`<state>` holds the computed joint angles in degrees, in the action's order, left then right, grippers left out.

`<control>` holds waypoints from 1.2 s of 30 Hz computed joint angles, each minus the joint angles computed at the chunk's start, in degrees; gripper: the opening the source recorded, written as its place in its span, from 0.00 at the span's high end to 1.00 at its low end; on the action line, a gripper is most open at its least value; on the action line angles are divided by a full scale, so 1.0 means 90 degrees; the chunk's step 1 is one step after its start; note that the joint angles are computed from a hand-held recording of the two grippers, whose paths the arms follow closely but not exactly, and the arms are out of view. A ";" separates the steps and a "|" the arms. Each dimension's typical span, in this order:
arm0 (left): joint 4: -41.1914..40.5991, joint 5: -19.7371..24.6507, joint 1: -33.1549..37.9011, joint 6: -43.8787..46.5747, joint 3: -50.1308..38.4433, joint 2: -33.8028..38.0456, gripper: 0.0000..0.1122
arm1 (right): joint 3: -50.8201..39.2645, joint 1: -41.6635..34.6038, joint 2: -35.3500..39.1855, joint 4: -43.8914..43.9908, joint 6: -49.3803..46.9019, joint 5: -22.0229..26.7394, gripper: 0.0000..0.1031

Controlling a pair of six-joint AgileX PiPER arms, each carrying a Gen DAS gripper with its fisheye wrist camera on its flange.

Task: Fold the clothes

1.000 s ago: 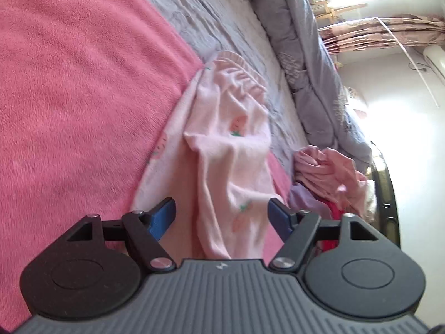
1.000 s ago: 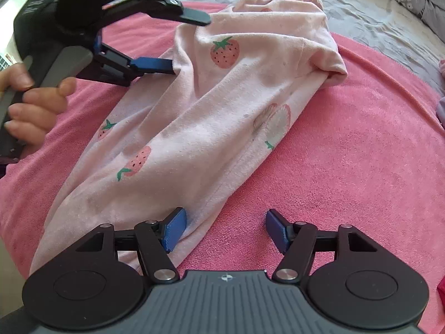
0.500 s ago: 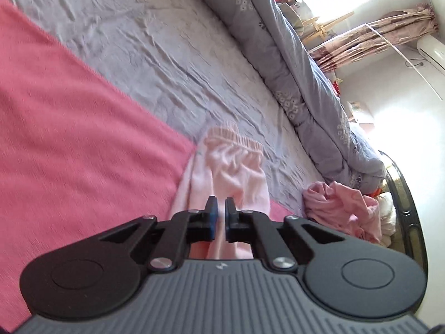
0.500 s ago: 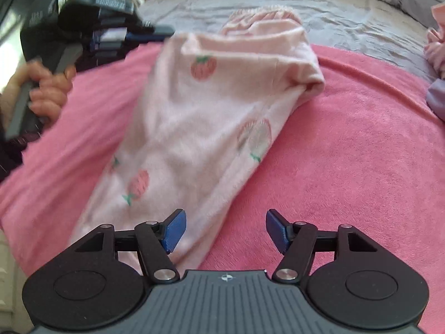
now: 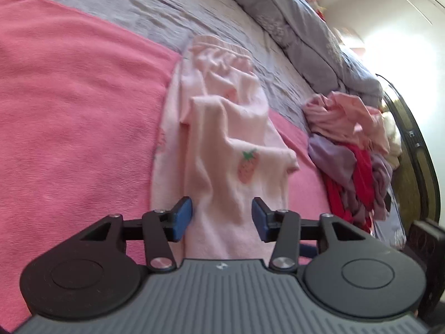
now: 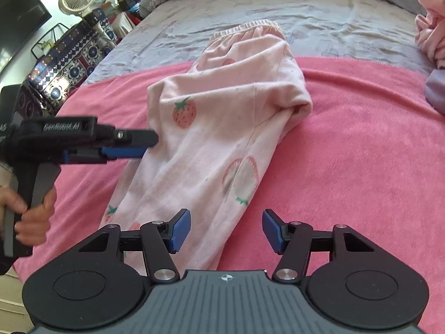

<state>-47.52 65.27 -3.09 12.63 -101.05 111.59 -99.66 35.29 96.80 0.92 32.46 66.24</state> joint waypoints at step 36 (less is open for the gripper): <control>0.0433 -0.1122 -0.0216 -0.1088 -0.0976 0.0621 0.99 | -0.0868 0.0626 0.0501 -0.1204 0.0519 0.0097 0.49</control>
